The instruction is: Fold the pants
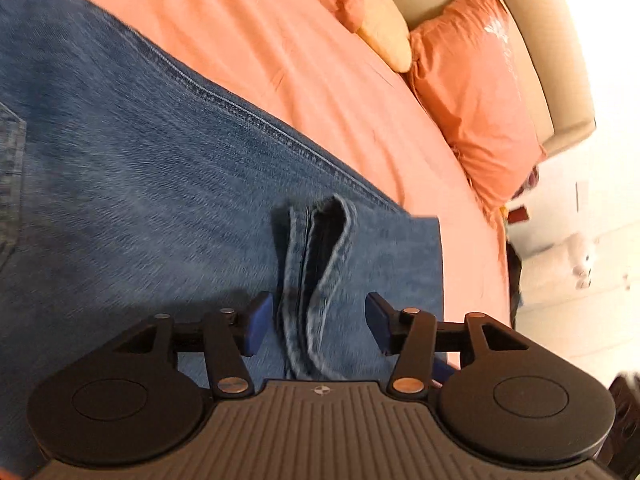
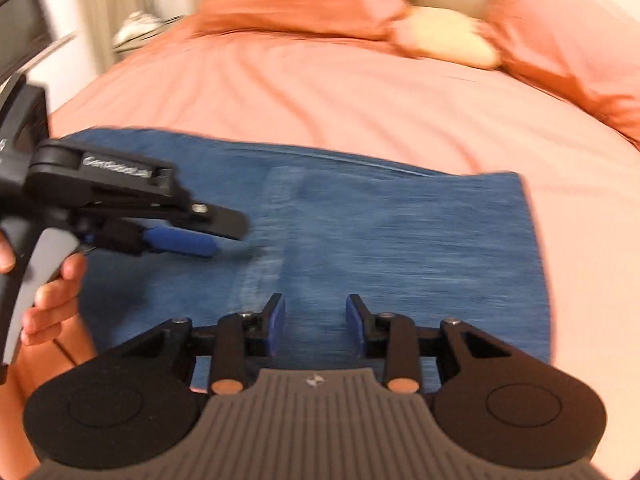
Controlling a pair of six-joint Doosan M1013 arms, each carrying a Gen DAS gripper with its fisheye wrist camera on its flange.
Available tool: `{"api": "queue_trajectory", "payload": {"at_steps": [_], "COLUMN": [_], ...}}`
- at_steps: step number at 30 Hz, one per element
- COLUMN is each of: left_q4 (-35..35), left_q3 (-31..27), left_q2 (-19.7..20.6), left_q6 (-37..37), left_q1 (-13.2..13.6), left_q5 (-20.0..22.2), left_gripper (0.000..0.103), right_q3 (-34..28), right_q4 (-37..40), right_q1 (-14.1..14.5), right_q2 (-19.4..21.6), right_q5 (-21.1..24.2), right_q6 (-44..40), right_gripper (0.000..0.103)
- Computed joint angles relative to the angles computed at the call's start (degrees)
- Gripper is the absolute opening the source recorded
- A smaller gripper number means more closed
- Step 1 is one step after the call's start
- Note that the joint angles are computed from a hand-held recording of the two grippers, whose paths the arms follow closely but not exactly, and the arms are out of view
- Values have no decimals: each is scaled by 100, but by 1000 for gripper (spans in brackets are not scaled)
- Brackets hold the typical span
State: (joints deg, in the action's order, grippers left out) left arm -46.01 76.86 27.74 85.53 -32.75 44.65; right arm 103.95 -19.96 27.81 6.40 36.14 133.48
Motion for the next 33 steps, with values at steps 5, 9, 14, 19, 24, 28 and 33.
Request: {"api": "queue_trajectory", "payload": {"at_steps": [5,9,14,19,24,28,33], "left_q4": [22,451,414,1464,2899,3115,3468], "left_q3": [-163,-137,-48,-480,-848,-890,-1147], "left_q2": [240,169,-161,-81,305,412,525], "left_q6": [-204,-232,1670,1294,33,-71,-233], "left_q1": [-53,-171,-386,-471,-501,-491,-560], "left_q5": [-155,-528,-1219,-930,-104,170,456], "left_gripper": [59,22,8,8,8,9,16], "right_q3": [290,456,748,1006,1114,1228,1287], "right_q4": [-162,-821,-1332,-1652,-1636,-1895,-2281], "right_q1": [-120,-109,-282,-440,-556,-547,-168], "right_q2": [-184,-268,-450,-664,-710,-736,-676], "right_q5": [-5,268,315,192,50,-76,288], "right_q6": [575,1123,1760,2305,2514,3028,2827], "right_gripper": [31,31,30,18,7,11,34]}}
